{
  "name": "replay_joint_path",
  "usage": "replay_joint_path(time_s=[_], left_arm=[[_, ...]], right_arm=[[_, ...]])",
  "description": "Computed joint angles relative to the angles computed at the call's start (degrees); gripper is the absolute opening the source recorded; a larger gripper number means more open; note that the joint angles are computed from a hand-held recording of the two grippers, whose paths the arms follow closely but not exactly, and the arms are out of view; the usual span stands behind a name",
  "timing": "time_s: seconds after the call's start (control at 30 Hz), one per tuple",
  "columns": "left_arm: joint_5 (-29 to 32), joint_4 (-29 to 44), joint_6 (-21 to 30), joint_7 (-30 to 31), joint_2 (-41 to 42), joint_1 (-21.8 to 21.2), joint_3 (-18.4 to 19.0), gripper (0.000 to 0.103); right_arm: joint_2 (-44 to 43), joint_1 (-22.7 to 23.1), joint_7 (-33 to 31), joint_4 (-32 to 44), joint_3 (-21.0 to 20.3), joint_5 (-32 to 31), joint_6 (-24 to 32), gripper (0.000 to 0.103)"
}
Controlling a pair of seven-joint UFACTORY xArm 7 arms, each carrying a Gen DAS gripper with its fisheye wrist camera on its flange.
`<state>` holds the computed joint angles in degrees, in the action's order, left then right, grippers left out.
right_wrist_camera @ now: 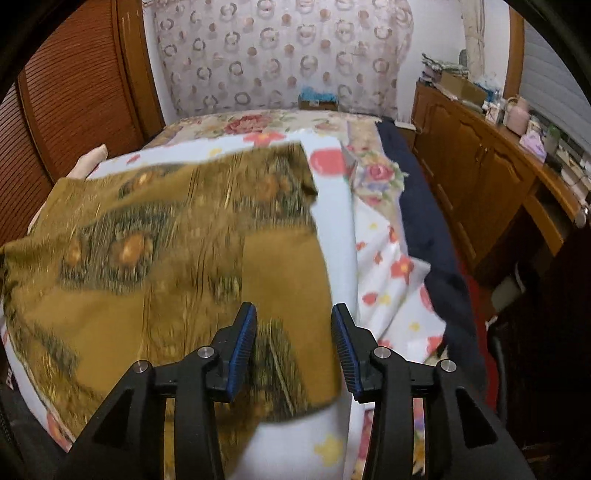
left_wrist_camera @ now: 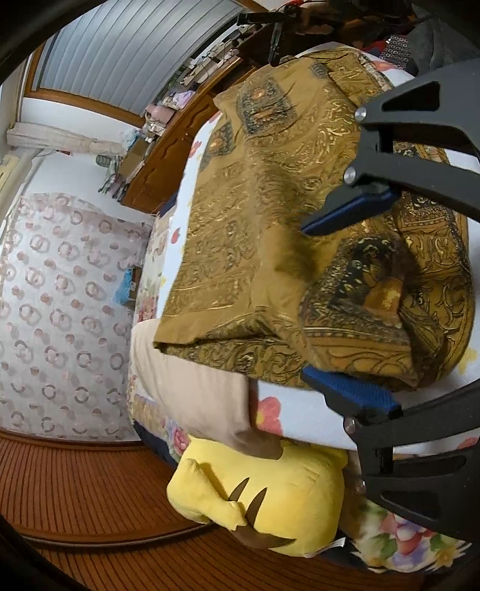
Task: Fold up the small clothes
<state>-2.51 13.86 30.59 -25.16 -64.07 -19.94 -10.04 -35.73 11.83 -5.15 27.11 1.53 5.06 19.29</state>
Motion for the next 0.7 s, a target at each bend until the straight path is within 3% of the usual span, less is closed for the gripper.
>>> replay_joint_path(time_s=[0.17, 0.2, 0.23, 0.3, 0.5, 0.7], left_arm=[[-0.5, -0.4, 0.0, 0.3, 0.6, -0.4, 0.9, 0.07], [-0.5, -0.4, 0.0, 0.3, 0.6, -0.4, 0.9, 0.07], [-0.6, -0.4, -0.1, 0.3, 0.7, -0.4, 0.8, 0.07], [-0.7, -0.5, -0.1, 0.3, 0.8, -0.4, 0.8, 0.07], [-0.6, -0.7, -0.5, -0.1, 0.0, 0.1, 0.6, 0.07], [0.0, 1.0, -2.5, 1.0, -1.8, 1.1, 1.7, 0.07]], right_arm=[[-3.3, 3.5, -1.9, -1.7, -2.6, 2.9, 1.6, 0.041], [-3.3, 3.8, -2.5, -1.5, -2.7, 3.1, 2.0, 0.025], [-4.0, 4.6, -3.6, -2.2, -3.3, 3.6, 2.3, 0.015], [-5.0, 5.6, -5.2, -2.2, -4.0, 4.5, 3.8, 0.006], [-14.2, 7.2, -7.4, -4.0, -5.2, 8.1, 8.0, 0.004], [-24.4, 7.8, -5.6, -3.7, -4.8, 10.5, 17.6, 0.004]])
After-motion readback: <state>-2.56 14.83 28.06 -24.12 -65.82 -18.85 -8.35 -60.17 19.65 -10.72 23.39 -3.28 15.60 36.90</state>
